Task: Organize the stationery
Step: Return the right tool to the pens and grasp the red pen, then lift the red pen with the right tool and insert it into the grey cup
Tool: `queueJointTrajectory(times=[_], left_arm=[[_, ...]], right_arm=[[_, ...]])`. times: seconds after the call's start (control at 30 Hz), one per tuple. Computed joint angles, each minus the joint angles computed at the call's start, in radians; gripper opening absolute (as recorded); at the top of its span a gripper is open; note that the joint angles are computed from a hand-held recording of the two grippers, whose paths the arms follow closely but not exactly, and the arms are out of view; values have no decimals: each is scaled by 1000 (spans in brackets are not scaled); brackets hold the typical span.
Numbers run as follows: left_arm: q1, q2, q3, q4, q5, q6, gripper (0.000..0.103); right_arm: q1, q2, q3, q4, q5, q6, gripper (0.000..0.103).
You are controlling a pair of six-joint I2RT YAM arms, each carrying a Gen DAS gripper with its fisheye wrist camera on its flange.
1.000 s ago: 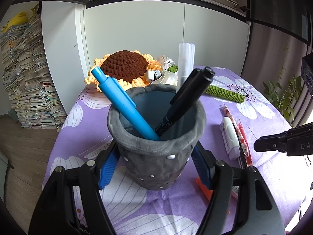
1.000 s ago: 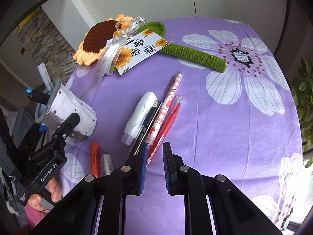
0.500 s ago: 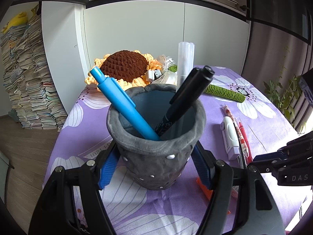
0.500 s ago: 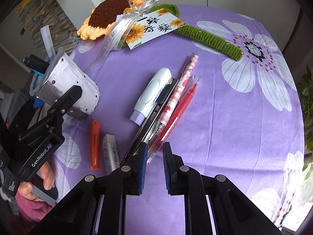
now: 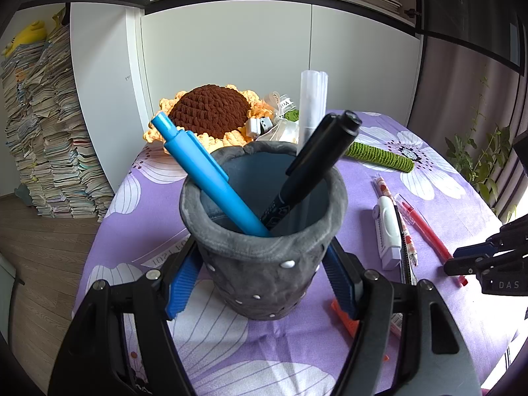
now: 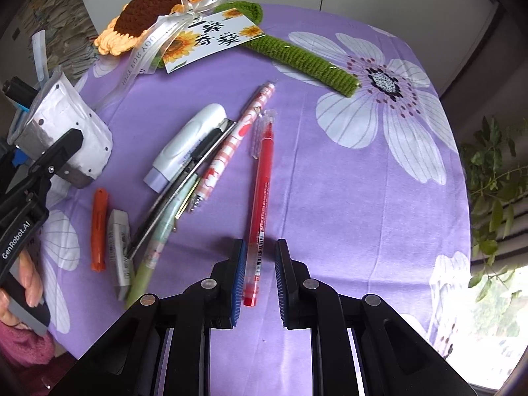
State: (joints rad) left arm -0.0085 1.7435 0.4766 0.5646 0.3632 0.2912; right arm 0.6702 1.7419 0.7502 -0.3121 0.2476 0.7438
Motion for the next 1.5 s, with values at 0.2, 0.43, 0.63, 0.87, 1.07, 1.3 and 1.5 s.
queueJointTrajectory(times=[0.2, 0.43, 0.63, 0.87, 1.07, 1.3, 1.5], left_arm=[[1, 2, 3, -1, -2, 2, 69], [2, 4, 4, 0, -1, 2, 69], [2, 5, 4, 0, -1, 2, 69], [3, 16, 22, -24, 0, 4, 69], [1, 15, 20, -22, -3, 2, 69], [0, 16, 20, -22, -3, 2, 69], [0, 16, 20, -21, -4, 2, 69]], right_arm=[[-18, -31, -25, -15, -16, -34, 15], [-22, -14, -31, 48, -19, -68, 11], [12, -88, -94, -30, -34, -88, 11], [-3, -152, -102, -100, -13, -112, 17], [-101, -74, -17, 12, -43, -175, 39], [-145, 69, 136, -17, -58, -227, 39], [-153, 113, 158, -19, -84, -215, 16]])
